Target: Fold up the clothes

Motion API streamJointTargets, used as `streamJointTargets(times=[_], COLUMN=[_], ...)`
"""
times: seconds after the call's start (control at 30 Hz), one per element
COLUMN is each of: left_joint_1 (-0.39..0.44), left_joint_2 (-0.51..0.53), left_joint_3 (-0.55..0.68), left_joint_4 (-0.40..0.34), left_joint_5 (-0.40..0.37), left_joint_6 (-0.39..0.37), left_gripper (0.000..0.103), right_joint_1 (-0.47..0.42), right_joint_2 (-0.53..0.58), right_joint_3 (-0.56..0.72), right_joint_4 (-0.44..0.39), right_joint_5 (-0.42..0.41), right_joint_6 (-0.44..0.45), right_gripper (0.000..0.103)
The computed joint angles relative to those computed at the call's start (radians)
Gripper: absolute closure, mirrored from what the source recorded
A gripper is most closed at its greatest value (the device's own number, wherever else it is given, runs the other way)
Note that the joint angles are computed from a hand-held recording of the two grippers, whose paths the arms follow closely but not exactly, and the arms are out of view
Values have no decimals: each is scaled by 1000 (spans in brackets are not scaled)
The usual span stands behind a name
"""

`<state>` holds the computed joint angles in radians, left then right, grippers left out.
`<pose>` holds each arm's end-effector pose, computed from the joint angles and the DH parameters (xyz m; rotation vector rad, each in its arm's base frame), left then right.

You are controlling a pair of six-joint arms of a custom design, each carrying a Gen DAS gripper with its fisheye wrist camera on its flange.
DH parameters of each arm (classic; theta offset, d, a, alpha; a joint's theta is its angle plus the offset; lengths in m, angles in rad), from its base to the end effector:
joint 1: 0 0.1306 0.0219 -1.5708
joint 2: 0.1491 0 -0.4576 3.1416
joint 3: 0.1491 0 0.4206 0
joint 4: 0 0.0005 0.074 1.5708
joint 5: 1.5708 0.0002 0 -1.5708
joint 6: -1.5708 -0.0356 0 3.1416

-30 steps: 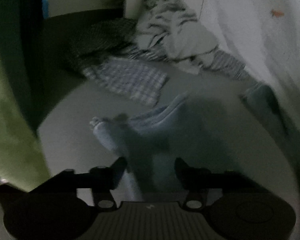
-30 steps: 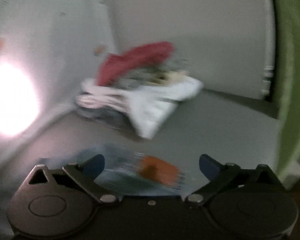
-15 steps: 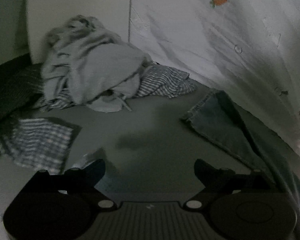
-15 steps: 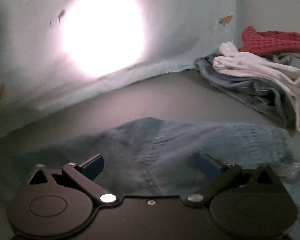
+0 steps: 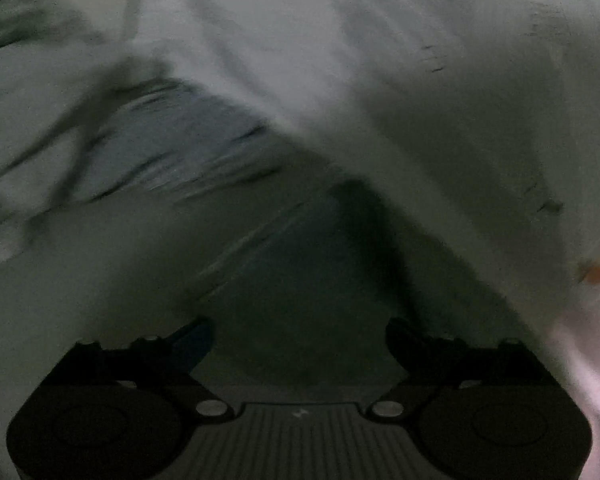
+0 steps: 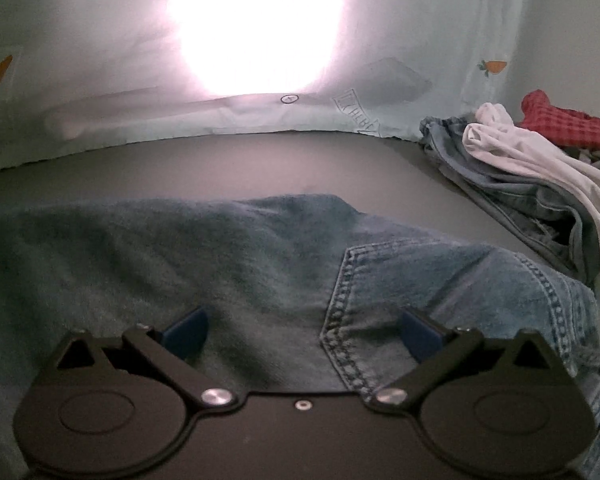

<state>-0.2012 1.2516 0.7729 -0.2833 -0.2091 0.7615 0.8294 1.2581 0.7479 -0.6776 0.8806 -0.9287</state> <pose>0.3897 -0.0725 0.3126 -0.7424 2.2031 -0.2442 0.2572 0.2395 0.2870 0.3118 2.2010 -0.3348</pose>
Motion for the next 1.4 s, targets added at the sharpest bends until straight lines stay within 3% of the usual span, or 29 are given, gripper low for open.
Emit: streamJointTargets(times=[0.1, 0.3, 0.37, 0.4, 0.43, 0.47, 0.53, 0.67, 0.73, 0.8, 0.9, 0.97, 1.07, 1.17, 1.27, 1.33, 1.4], left_joint_1=[17, 50, 47, 38, 36, 36, 69, 80, 64, 37, 19, 23, 34, 25, -6, -20, -40], left_joint_2=[117, 324, 366, 377, 383, 389, 341, 136, -15, -159, -343, -418, -467, -426, -440, -457, -488], left_joint_3=[88, 281, 314, 324, 341, 359, 324, 211, 128, 60, -30, -86, -166, -218, -233, -228, -217], left_joint_4=[85, -13, -48, -57, -91, -129, -71, 97, 161, 165, 1, -153, -360, -517, -565, -546, -555], left_joint_5=[24, 35, -9, -59, -81, -93, -8, 59, 51, 4, -83, -128, -149, -177, -203, -217, -238], left_joint_6=[-70, -89, -72, -67, -69, -74, -55, -46, -67, -83, -10, 64, 201, 264, 279, 248, 179], left_gripper=[23, 28, 46, 63, 89, 101, 101, 101, 101, 100, 100, 100, 97, 97, 89, 76, 74], right_joint_1=[-4, -11, -11, -11, -12, -12, -13, -11, -9, -8, -6, -5, -2, -3, -4, 0, 17], right_joint_2=[1, 1, 1, 1, 2, 2, 2, 6, 8, 4, -4, -10, -22, -29, -45, -68, -78], right_joint_3=[-1, -3, -3, -3, -2, -2, -2, 2, 5, 2, -5, -9, -19, -24, -27, -35, -36], right_joint_4=[13, 31, 34, 35, 36, 38, 39, 35, 33, 38, 51, 64, 91, 112, 116, 125, 116], right_joint_5=[-7, -18, -20, -21, -22, -23, -25, -23, -22, -23, -29, -37, -58, -79, -120, -176, -197], right_joint_6=[6, 11, 12, 13, 13, 14, 13, 8, 6, 6, 13, 25, 50, 77, 99, 130, 149], right_gripper=[0, 0, 0, 0, 0, 0, 0, 0, 0, 0, 0, 0, 0, 0, 0, 0, 0])
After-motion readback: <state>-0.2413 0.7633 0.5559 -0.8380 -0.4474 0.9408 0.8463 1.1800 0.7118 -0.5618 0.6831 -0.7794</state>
